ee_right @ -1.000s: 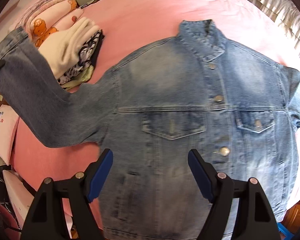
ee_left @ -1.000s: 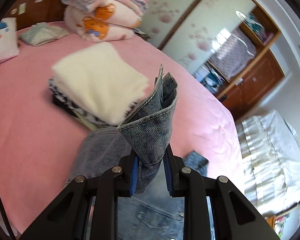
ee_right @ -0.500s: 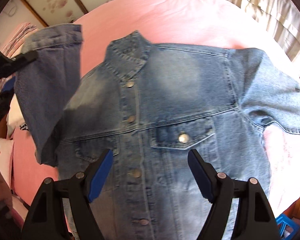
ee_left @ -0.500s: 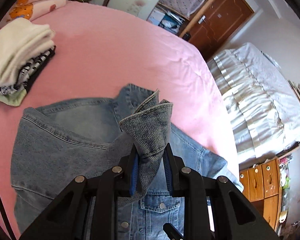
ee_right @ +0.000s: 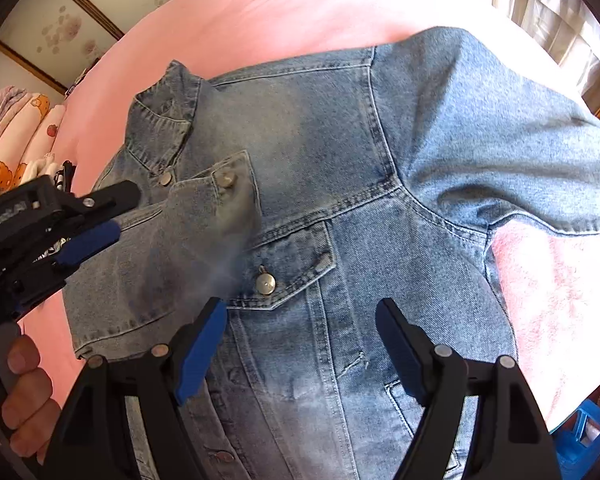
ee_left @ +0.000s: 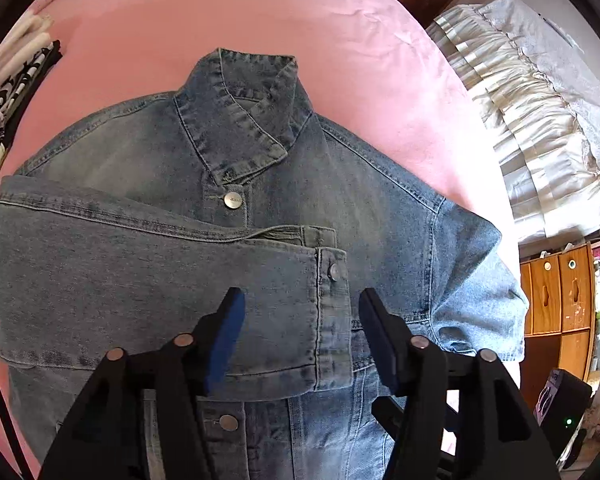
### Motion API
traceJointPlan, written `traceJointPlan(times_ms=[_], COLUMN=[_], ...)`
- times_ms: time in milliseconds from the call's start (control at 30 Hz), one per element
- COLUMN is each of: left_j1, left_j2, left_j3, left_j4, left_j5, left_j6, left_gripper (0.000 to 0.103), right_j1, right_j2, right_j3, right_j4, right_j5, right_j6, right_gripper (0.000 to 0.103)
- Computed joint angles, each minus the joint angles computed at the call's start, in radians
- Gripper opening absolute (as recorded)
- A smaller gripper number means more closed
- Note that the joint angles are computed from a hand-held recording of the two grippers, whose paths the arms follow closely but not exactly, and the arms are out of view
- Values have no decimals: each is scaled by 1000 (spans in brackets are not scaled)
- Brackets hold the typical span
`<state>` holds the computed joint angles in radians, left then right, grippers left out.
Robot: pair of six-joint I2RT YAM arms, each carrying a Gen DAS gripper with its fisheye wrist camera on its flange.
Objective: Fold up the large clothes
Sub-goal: 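Lift the sleeve with the left tool and lay it across the jacket front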
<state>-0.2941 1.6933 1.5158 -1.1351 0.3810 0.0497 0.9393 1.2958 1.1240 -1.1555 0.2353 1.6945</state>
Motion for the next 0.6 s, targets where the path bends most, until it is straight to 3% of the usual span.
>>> traceJointPlan(times_ms=[33,133,267,333,600], left_j1=[7,41,108,165,464], left_j2=[-5,-1,-16,-31,-38], left_j3=[8,50,29,4,-73], left_j4=[-3,-39,-47,-48,-42], left_j5=[-14,-70,-183,-231,-307], left_j6=[-2,33,130,178,322], left_gripper=[75,84,84,85,85], right_j1=[-2,-12,-50,-63,-90], right_j2=[-9,-33,-90,-97,-24], right_j3=[-12,-45,-143,-178,-246], right_j4=[11,49,193,264,461], right_j5=[-6,-20,-78,-116,-200], right_j6=[6,11,4,23,100], right_gripper=[77,77,76,67,53])
